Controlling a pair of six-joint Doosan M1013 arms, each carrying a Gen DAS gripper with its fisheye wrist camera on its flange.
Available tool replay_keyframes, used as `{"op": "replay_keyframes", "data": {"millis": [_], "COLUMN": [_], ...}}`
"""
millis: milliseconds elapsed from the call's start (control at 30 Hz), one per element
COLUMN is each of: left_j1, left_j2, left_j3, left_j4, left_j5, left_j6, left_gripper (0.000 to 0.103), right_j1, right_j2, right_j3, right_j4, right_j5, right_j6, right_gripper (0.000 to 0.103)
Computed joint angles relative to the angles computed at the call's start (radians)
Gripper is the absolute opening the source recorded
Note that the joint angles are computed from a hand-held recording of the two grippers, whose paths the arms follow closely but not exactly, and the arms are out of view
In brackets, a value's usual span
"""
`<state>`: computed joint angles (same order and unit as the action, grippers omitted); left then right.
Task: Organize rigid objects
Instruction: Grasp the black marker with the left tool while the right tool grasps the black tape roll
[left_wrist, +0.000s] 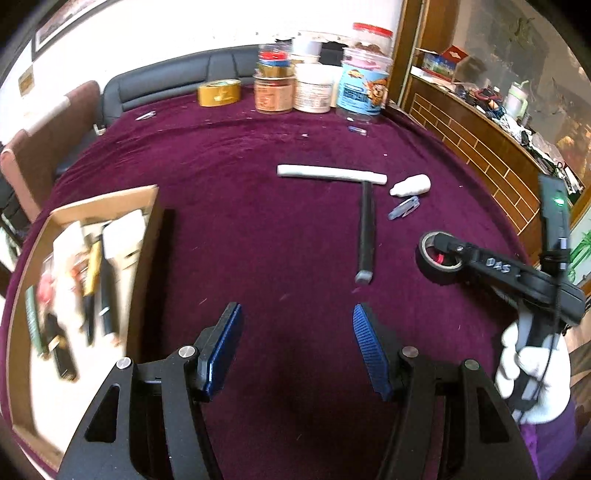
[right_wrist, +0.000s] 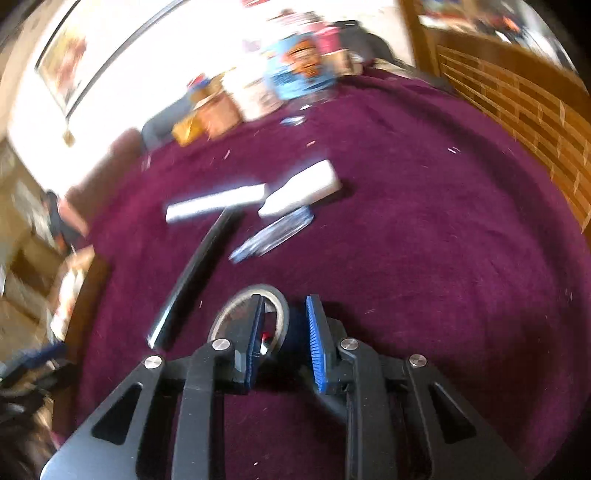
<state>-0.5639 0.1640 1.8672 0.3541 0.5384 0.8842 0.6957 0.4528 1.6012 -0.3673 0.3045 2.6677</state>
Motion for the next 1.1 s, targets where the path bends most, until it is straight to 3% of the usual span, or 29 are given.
{"op": "replay_keyframes", "data": {"millis": [100,233,333,367,433,567,700,833,933,967,1033,1100], "left_j1": [-0.009,-0.011,-0.034,-0.039,-0.035,-0.028,-0.019,-0.045,-0.048,-0.04,-0.017,-0.004], "left_j2": [0.056,0.136,0.179,0.188,0.181,0.144,0.116,0.142,0.152,0.15,0.134,0.106], "left_j3": [-0.046,-0.121,-0.151,-0.157,-0.146,-0.114,-0.086,-0.109,-0.106,-0.105,-0.096,-0.071], "left_j4": [0.013,-0.038,0.11,0.136,0.068,-0.05,-0.109,0.043,0.111,0.069,-0.066,-0.12], "left_j5": [-0.012,0.008,0.01,0.017,-0.018,0.002,0.017,0.025,-0.02,-0.029,-0.036,-0.052], "left_j6": [0.022,0.102,0.015,0.014,0.074,0.175,0.195,0.093,0.053,0.086,0.187,0.221], "left_gripper": [0.055,0.055,0.052,0.034,0.012,0.011,0.011,0.019,0.019,0.012,0.011,0.011], "right_j1": [-0.017,-0.018,-0.019,-0.02,-0.021,-0.021,-0.016,-0.015,-0.013,-0.013,-0.005,0.014], "right_j2": [-0.009,-0.01,-0.01,-0.01,-0.006,0.0,0.004,0.004,0.005,0.007,0.012,0.024], "right_j3": [0.023,0.021,0.023,0.023,0.021,0.01,0.002,0.002,0.001,-0.002,-0.018,-0.052], "right_j4": [0.156,0.19,0.216,0.228,0.23,0.215,0.171,0.155,0.136,0.133,0.082,0.004], "right_j5": [-0.051,-0.052,-0.058,-0.06,-0.06,-0.048,-0.033,-0.032,-0.028,-0.023,0.016,0.103], "right_j6": [-0.108,-0.148,-0.168,-0.178,-0.181,-0.18,-0.152,-0.139,-0.124,-0.125,-0.096,-0.073], "right_gripper": [0.02,0.021,0.021,0.021,0.021,0.021,0.022,0.023,0.023,0.024,0.024,0.024]}}
